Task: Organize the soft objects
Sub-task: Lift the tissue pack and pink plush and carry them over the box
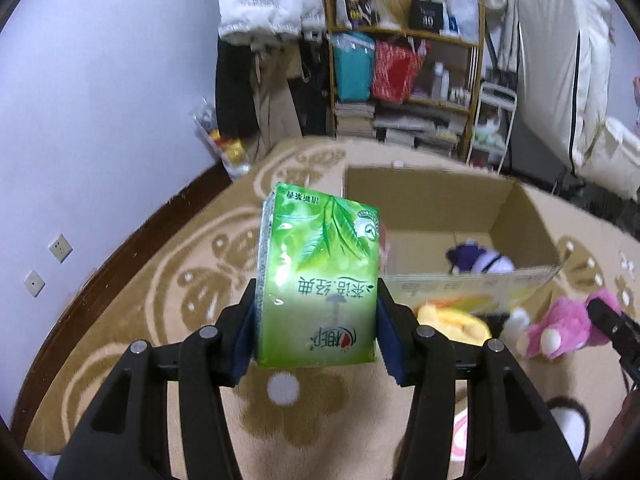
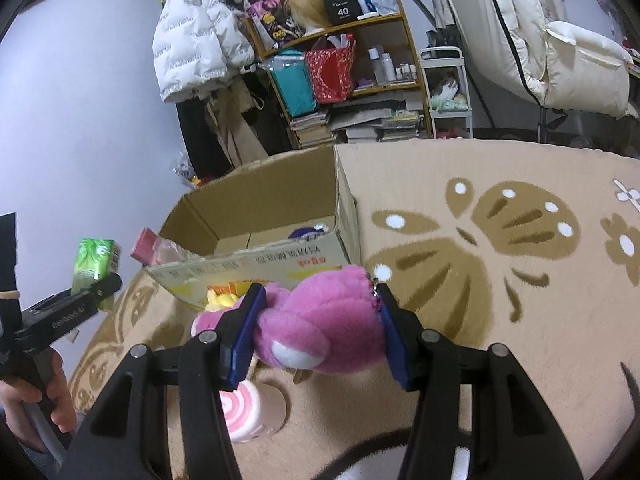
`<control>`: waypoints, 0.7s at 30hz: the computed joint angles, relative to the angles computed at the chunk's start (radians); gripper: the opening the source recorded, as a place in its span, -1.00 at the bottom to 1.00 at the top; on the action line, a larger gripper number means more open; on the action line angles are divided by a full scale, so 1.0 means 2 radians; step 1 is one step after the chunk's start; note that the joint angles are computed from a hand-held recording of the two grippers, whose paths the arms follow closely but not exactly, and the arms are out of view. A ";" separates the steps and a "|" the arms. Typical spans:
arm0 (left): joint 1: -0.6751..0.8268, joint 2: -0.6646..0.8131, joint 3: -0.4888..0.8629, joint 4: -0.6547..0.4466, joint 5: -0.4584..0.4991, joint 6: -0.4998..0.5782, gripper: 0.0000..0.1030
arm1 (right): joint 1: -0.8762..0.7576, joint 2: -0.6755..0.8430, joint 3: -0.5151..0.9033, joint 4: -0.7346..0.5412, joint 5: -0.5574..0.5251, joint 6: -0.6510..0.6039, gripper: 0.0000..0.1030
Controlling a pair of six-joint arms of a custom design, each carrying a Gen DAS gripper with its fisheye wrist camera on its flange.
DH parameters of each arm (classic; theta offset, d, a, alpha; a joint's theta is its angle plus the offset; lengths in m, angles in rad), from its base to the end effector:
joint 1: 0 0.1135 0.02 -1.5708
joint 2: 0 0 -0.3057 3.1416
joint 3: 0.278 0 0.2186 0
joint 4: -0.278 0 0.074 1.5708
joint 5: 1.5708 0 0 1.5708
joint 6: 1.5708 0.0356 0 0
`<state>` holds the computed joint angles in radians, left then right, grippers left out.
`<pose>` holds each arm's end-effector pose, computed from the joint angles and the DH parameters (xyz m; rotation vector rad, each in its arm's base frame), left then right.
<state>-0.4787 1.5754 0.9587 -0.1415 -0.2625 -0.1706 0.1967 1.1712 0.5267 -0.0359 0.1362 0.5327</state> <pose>0.2761 -0.1329 0.2720 0.2232 2.2863 -0.0278 0.1874 0.0324 0.2480 0.4491 2.2095 0.2399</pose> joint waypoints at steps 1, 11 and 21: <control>0.000 -0.005 0.001 0.004 -0.004 0.002 -0.02 | -0.003 -0.003 0.001 0.000 -0.002 0.000 0.12; -0.012 -0.028 0.028 0.027 -0.020 0.020 -0.01 | -0.038 -0.039 0.017 0.002 -0.020 -0.002 0.12; -0.018 0.009 0.078 0.057 -0.008 0.026 -0.01 | -0.056 -0.009 0.034 0.063 -0.026 -0.022 0.12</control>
<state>-0.5151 1.5941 1.1157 -0.0279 -0.2780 -0.1178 0.0844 1.1532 0.5946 0.0909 0.0834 0.4887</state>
